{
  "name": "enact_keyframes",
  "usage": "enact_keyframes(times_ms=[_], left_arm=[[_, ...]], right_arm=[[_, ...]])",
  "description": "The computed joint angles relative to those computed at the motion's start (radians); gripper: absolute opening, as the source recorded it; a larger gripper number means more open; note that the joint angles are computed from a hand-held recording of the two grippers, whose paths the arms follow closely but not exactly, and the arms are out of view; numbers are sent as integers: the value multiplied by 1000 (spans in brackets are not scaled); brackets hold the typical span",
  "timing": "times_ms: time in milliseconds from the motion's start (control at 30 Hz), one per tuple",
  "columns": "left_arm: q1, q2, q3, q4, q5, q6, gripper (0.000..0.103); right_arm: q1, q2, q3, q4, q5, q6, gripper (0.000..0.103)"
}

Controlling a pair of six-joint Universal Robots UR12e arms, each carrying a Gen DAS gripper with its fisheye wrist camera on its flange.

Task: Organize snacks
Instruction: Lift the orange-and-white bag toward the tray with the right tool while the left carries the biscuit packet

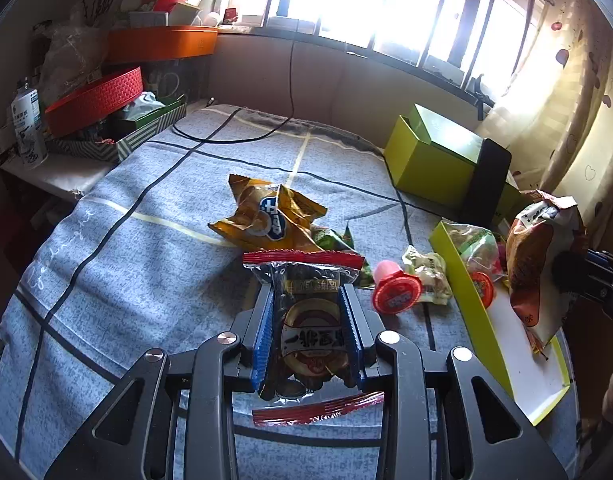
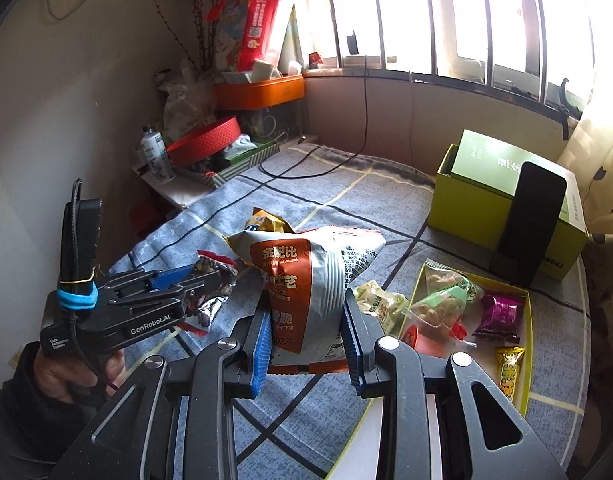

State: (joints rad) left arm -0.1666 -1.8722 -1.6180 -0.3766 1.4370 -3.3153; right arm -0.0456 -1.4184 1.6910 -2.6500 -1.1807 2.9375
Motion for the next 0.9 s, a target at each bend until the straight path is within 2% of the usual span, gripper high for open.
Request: enact_keyframes(times_ms=[467,900], left_arm=[[-31,5,14,-2,-34,31,33],[-53,-8,39,-23,-77,62,33]], right_arm=[[-38,-50,72,-48,-13,64,29],[-71,-75,115,-55,-44,111,29]])
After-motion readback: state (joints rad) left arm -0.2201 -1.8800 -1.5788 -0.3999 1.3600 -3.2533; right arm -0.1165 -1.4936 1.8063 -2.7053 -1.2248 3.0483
